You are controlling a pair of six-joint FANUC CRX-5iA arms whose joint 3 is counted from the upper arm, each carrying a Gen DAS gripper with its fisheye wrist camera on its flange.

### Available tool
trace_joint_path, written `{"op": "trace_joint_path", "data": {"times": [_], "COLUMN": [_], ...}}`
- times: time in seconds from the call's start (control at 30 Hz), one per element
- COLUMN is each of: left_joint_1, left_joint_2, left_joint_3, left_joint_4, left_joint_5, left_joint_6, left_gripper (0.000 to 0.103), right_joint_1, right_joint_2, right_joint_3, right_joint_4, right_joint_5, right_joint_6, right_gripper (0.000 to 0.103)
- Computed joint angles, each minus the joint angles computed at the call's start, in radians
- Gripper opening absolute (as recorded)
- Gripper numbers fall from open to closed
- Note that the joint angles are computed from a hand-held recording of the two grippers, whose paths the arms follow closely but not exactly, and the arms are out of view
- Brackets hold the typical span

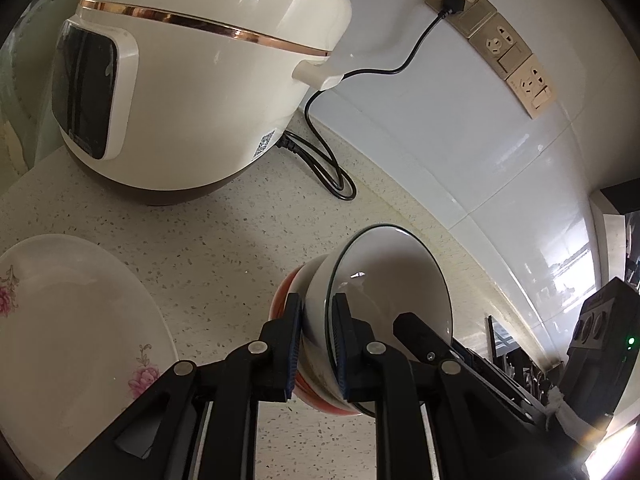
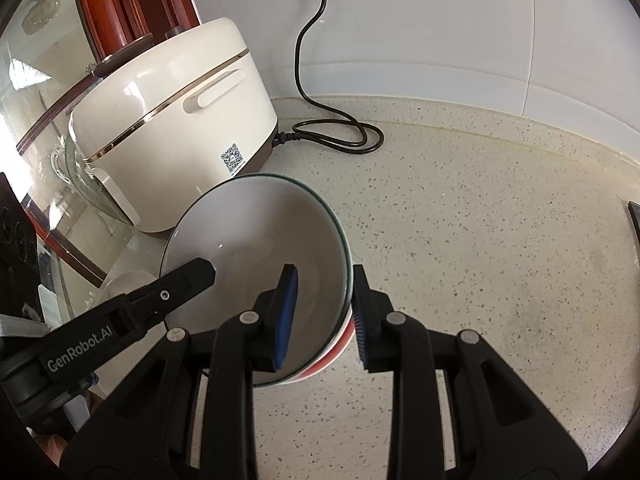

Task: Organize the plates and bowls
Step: 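Lower the green-rimmed bowl into the red-rimmed bowl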

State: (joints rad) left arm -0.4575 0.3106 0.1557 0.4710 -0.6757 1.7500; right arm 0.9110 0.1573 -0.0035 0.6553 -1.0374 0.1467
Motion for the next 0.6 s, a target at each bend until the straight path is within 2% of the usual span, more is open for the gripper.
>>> {"op": "trace_joint_path", "data": {"times": [0.2,0.4,0.57,0.6], "left_joint_1": [-0.002,-0.008,-0.028,-0.03], "left_joint_2": [0.001,0.001,-0.001,-0.005], "left_joint_3": [0.0,0.021,0.078,0.073], "left_joint_4": [0.002,-0.045,-0.19,-0.193], "left_joint_5": [0.001,-0.013,-0.046,-0.034], "left_joint_6": [-0.009,0.017,0.104,0.095], "left_gripper": [0.025,0.026,0.031,0.031], "right_joint_1": [0.0,0.004,0.009,0.009], "right_joint_2": [-0.001,-0.002,-0.004,-0.005], "right_joint_3": [-0.004,-0.007,-0.013,-0.014], "right_joint_4": [-0.001,0.012,0.032,0.035], "right_joint_5": [0.006,0.005,0.0,0.0], "right_joint_6": [-0.007,-0.015,-0.023,-0.025], "right_gripper": [0.032,0.032,0.032,0.032]}}
